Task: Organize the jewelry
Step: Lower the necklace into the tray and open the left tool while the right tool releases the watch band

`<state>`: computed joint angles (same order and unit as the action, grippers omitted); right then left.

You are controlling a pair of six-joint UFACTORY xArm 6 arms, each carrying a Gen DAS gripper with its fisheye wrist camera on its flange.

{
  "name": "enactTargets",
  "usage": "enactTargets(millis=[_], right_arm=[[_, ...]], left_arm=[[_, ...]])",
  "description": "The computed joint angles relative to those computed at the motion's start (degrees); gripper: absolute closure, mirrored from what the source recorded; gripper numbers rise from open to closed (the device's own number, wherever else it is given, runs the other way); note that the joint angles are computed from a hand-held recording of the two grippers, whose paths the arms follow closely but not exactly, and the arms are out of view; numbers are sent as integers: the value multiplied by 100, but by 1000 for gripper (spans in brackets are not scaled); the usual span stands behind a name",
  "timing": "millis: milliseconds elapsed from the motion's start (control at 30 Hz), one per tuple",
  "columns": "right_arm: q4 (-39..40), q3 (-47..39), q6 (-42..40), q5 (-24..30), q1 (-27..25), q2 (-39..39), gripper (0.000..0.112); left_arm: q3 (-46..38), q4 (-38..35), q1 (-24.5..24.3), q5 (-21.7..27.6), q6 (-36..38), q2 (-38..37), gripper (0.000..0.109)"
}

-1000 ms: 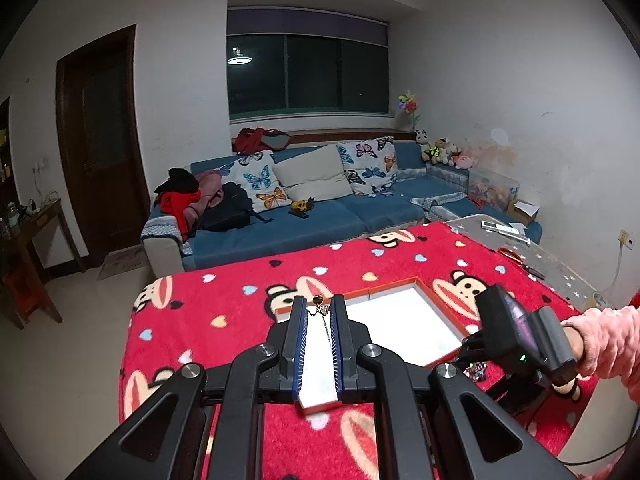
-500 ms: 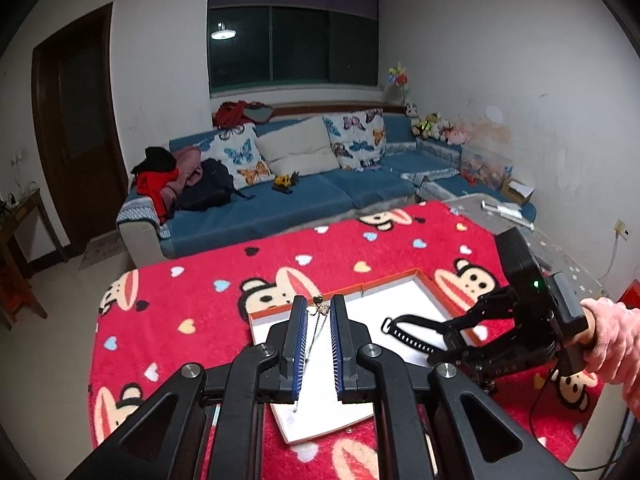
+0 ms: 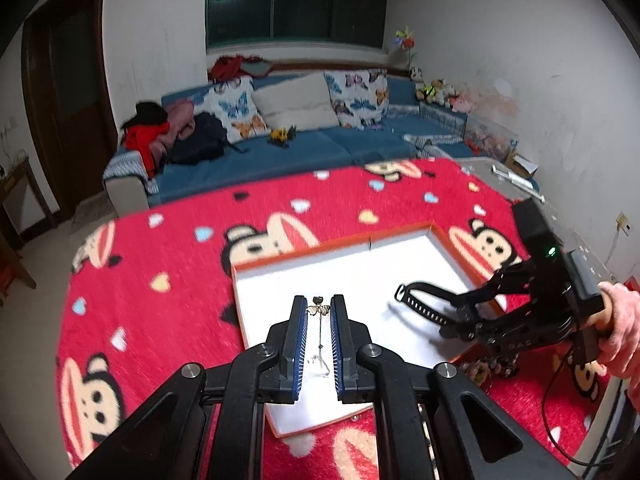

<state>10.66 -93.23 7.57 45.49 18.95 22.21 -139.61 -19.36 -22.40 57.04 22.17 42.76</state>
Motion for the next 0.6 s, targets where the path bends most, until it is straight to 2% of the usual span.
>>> enactTargets(millis=[400,600], right_arm=[[-301,62,248,93,7,19,61],[-387,90,303,53,17,13,58]], left_arm=[[-295,206,-32,544,-233,799,97],[-80,440,-87,463,-302,830,96]])
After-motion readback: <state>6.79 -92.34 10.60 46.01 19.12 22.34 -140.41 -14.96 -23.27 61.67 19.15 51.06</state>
